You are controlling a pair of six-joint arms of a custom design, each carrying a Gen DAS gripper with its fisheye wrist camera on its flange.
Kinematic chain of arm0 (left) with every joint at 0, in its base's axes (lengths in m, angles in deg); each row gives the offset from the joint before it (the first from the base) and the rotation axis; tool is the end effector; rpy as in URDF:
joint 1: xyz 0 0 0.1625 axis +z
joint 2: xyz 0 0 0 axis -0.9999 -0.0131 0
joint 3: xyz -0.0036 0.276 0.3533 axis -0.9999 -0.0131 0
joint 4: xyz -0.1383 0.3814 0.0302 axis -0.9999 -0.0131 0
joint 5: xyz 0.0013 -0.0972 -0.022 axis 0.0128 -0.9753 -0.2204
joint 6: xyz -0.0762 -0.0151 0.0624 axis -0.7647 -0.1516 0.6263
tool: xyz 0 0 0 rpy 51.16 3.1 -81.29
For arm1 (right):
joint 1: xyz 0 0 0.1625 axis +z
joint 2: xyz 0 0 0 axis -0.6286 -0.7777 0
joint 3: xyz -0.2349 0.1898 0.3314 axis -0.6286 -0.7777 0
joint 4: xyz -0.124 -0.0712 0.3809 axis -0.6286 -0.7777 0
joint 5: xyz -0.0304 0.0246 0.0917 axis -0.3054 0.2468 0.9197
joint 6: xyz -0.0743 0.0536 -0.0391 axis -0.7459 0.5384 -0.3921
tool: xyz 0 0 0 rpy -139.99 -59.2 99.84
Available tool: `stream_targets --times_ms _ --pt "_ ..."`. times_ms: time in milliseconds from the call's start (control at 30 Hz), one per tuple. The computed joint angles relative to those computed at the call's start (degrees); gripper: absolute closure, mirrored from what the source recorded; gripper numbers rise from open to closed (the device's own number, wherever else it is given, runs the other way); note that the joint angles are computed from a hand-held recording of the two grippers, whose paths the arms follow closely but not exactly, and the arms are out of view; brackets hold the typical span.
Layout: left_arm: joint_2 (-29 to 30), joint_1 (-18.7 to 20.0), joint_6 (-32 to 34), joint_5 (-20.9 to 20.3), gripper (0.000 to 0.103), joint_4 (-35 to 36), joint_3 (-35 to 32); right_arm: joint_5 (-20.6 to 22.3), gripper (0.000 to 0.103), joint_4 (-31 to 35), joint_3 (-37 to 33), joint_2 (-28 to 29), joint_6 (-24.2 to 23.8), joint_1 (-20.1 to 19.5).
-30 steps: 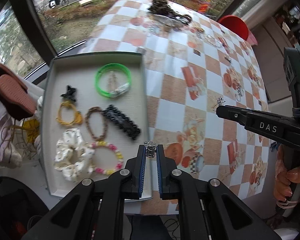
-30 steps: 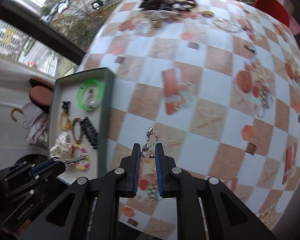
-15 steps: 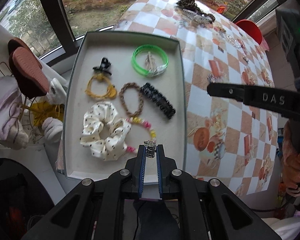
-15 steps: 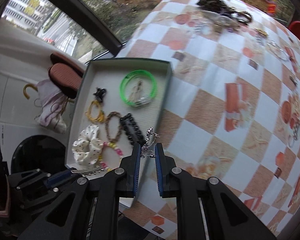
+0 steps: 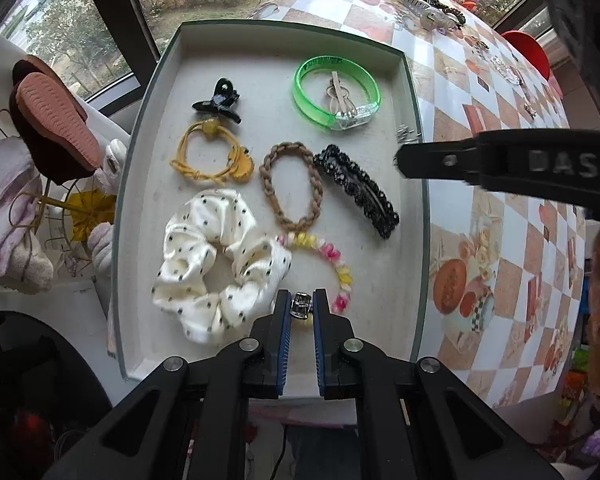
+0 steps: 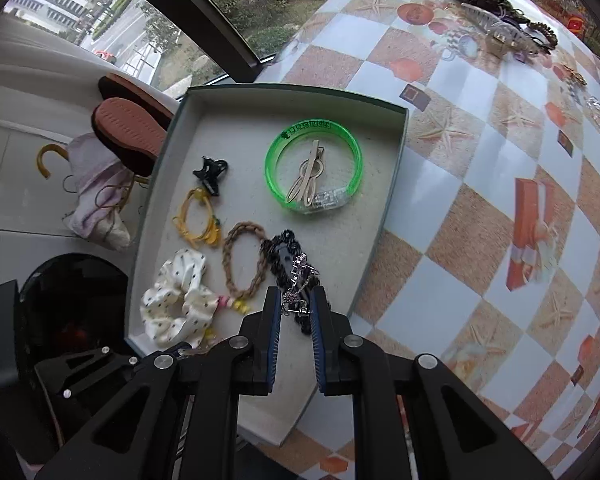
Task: Organize jewelry
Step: 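Carry both silver charms over the grey tray, then lower left gripper onto the beaded bracelet and open while right gripper releases its pendant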
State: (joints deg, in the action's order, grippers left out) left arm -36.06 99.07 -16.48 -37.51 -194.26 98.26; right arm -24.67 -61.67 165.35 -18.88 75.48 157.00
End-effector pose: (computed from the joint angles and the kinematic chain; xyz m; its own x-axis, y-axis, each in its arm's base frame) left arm -0.2160 -0.1946 0.1488 -0.8000 -0.2083 -0.5627 -0.0997 0.9709 -0.2177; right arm 0.2789 -0.3184 0.1091 -0.8033 -0.4588 0.3797 -0.3759 0.8851 0.2742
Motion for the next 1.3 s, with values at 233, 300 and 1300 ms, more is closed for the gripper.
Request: stream_targets --times_ms 233,300,1300 --pt "2.80 3.17 2.03 1.98 0.089 -0.90 -0.63 -1.09 0.087 -1.98 -0.77 4.13 0.40 -1.39" --pt "3.03 3.79 2.36 2.10 0.089 -1.07 -0.43 -1.42 0.087 -2.44 -0.98 5.03 0.30 -1.69" --pt "6.26 3.96 0.71 2.17 0.088 3.76 -3.21 -1.09 0.062 -1.36 -2.50 3.94 0.31 -1.09"
